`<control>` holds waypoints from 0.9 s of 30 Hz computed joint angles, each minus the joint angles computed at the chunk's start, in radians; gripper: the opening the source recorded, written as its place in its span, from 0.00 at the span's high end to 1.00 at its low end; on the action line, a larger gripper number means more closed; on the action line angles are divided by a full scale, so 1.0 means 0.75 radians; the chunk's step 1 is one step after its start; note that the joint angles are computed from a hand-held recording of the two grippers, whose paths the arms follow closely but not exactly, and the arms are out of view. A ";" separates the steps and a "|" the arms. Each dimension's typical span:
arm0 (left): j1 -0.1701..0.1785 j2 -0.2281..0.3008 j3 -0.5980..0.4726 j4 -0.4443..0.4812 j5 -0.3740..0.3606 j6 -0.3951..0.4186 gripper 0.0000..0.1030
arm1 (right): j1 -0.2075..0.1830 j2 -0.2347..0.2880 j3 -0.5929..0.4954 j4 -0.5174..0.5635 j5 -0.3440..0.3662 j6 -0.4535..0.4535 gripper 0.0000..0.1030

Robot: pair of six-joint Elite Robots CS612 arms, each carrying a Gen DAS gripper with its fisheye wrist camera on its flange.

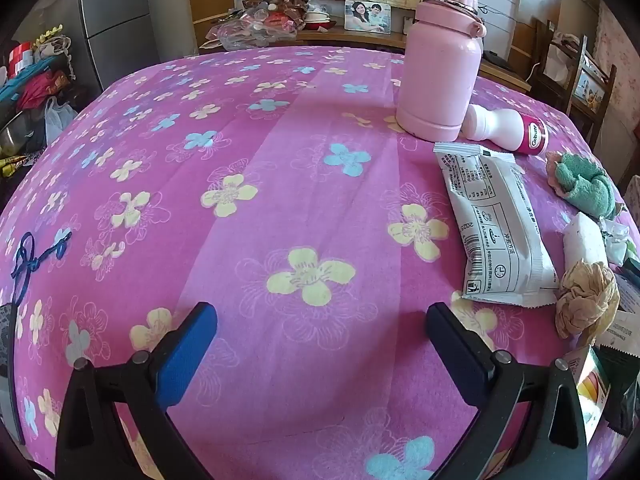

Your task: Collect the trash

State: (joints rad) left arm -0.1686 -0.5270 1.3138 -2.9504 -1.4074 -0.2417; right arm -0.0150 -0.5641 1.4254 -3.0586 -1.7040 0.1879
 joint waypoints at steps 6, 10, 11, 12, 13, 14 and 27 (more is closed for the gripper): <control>-0.013 -0.027 0.034 0.007 0.049 0.050 0.00 | -0.002 -0.004 -0.013 0.057 0.037 -0.031 0.00; -0.026 -0.082 0.149 -0.149 0.042 0.060 0.00 | 0.021 -0.052 0.064 -0.029 -0.022 -0.053 0.00; -0.034 -0.100 0.180 -0.188 0.052 0.062 0.00 | 0.023 -0.072 0.094 -0.071 -0.007 -0.031 0.00; -0.043 -0.118 0.213 -0.241 0.060 0.069 0.00 | 0.027 -0.092 0.124 -0.106 0.013 -0.004 0.00; -0.049 -0.133 0.236 -0.277 0.060 0.074 0.00 | 0.032 -0.111 0.152 -0.146 0.029 0.016 0.00; -0.059 -0.151 0.267 -0.327 0.050 0.083 0.00 | 0.037 -0.127 0.180 -0.200 0.048 0.028 0.00; -0.170 -0.290 0.495 -0.730 0.019 0.154 0.00 | 0.158 -0.213 0.302 -0.619 0.000 -0.028 0.00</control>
